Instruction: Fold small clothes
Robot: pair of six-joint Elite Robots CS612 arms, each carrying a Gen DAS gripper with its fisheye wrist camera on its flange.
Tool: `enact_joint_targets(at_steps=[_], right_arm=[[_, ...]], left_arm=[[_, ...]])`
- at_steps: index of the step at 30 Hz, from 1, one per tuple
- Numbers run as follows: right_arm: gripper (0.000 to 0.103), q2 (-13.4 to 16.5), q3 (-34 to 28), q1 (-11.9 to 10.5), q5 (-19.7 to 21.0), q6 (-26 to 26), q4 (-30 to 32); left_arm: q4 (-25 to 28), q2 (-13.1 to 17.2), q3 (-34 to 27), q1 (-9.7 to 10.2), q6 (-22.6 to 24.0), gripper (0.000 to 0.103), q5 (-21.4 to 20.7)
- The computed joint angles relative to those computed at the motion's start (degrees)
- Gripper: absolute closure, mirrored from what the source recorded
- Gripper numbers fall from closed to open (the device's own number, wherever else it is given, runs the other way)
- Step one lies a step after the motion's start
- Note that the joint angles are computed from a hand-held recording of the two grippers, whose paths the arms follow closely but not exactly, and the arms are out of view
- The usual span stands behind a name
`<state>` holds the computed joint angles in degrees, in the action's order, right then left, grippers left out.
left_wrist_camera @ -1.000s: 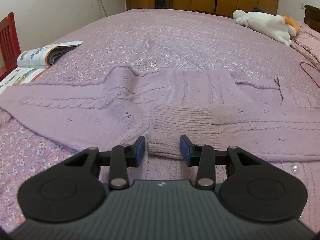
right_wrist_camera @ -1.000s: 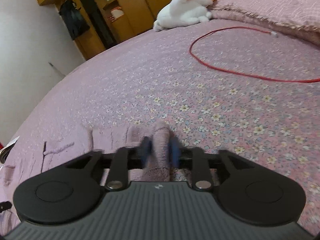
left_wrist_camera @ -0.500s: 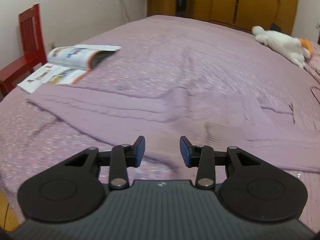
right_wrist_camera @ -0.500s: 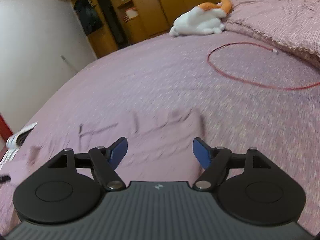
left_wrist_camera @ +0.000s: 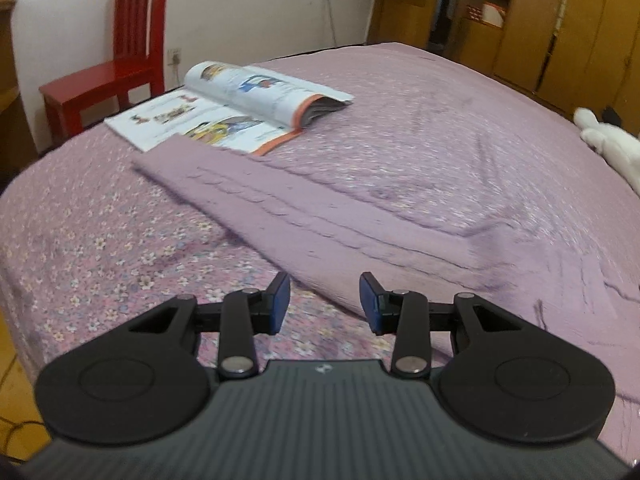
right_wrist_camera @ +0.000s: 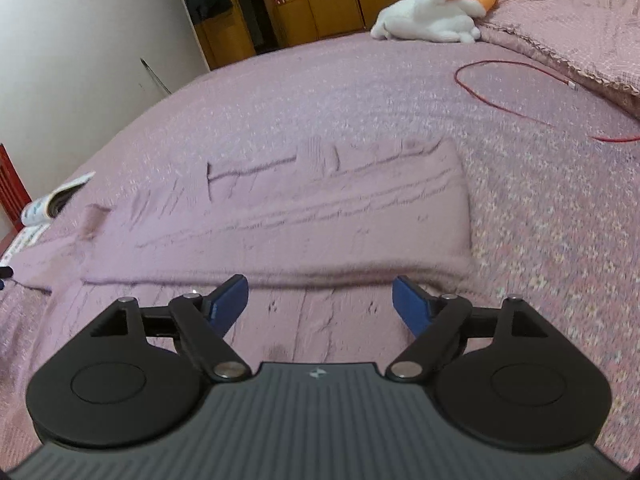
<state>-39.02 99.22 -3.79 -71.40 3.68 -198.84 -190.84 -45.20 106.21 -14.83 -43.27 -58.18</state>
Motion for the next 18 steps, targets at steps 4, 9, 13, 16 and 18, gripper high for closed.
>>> enact_joint_targets(at_steps=[4, 9, 13, 16, 18], right_arm=[[0.018, 0.4, -0.2, 0.8, -2.1, 0.7, 0.4], [0.018, 0.9, -0.5, 1.5, -4.5, 1.3, 1.9], [0.017, 1.6, -0.4, 1.7, -5.3, 1.9, 0.3], [0.015, 2.2, -0.4, 1.7, -5.0, 3.1, -1.4], [0.013, 2.6, -0.4, 1.8, -5.2, 3.2, -2.6]], left_arm=[[-1.7, 1.3, -0.9, 1.8, -2.5, 0.063, -2.4], [-3.8, 3.6, -3.2, 3.58, 0.1, 0.053, -4.0], [-3.4, 5.1, -4.8, 4.69, -1.2, 0.053, -3.9], [-3.3, 6.0, -5.9, 5.59, -3.6, 0.053, -4.3], [-4.6, 6.7, -6.6, 6.11, -4.1, 0.053, -4.6]])
